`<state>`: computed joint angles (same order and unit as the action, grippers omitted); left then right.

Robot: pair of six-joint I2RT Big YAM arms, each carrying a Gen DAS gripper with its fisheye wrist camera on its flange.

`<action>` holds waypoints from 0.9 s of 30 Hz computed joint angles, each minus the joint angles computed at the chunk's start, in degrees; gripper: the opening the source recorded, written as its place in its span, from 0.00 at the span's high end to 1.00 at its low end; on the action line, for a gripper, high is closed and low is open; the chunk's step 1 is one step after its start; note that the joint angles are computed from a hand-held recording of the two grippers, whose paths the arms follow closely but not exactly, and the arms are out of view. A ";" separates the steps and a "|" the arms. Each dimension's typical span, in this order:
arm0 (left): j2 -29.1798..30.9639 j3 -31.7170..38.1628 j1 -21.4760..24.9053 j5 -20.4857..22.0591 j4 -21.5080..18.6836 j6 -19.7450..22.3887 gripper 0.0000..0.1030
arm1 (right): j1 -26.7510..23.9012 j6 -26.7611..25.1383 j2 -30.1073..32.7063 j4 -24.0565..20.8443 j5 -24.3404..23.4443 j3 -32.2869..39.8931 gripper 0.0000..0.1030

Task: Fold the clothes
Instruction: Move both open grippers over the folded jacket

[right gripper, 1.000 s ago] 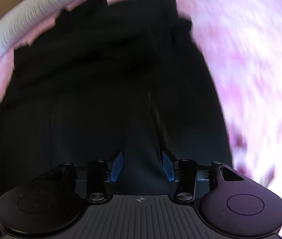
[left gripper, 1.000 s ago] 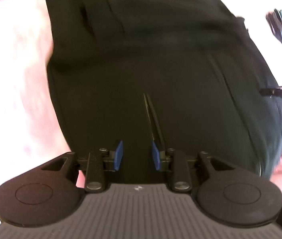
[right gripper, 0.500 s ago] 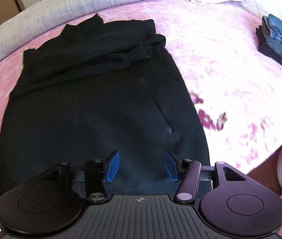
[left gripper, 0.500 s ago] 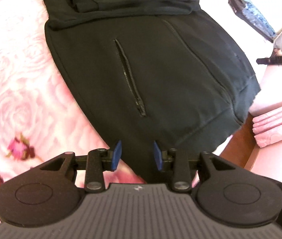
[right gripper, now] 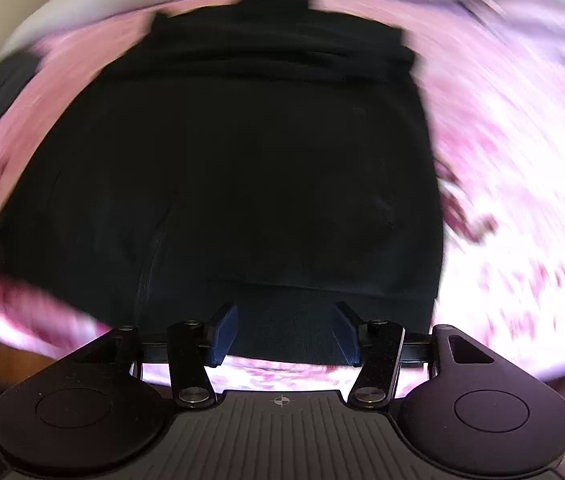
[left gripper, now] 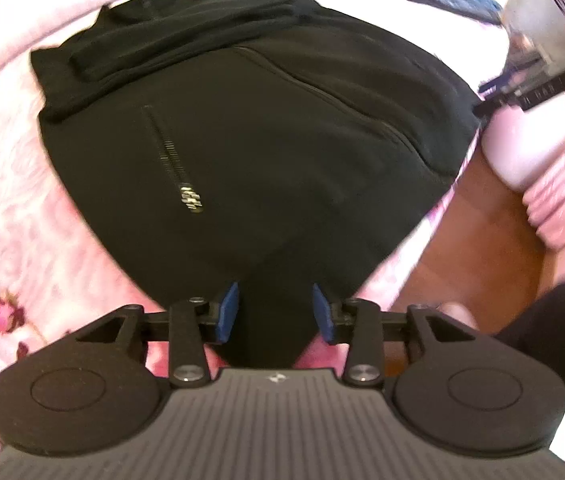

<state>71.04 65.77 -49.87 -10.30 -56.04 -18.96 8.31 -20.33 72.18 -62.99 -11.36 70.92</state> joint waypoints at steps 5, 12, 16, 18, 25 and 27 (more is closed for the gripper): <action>0.84 -2.78 -5.93 -9.29 3.05 5.11 0.61 | -1.47 -18.27 -4.67 9.32 -7.15 -8.40 0.45; -0.70 -8.81 -10.38 -17.95 11.52 12.31 0.56 | -2.13 -22.86 -8.84 26.77 -11.11 -19.16 0.43; -1.57 -11.44 -11.47 -21.07 15.65 13.09 0.50 | -3.10 -21.43 -8.51 38.31 -12.52 -25.18 0.41; -1.72 -12.53 -12.35 -23.54 17.63 13.46 0.47 | -3.48 -20.80 -9.48 43.98 -12.87 -28.56 0.40; -0.96 -13.21 -17.26 -33.93 15.62 8.72 0.47 | -0.96 -15.11 -13.05 50.58 -6.31 -33.22 0.36; -0.09 -12.10 -18.89 -37.17 11.59 7.27 0.47 | -0.33 -14.79 -15.42 48.75 -4.68 -33.63 0.36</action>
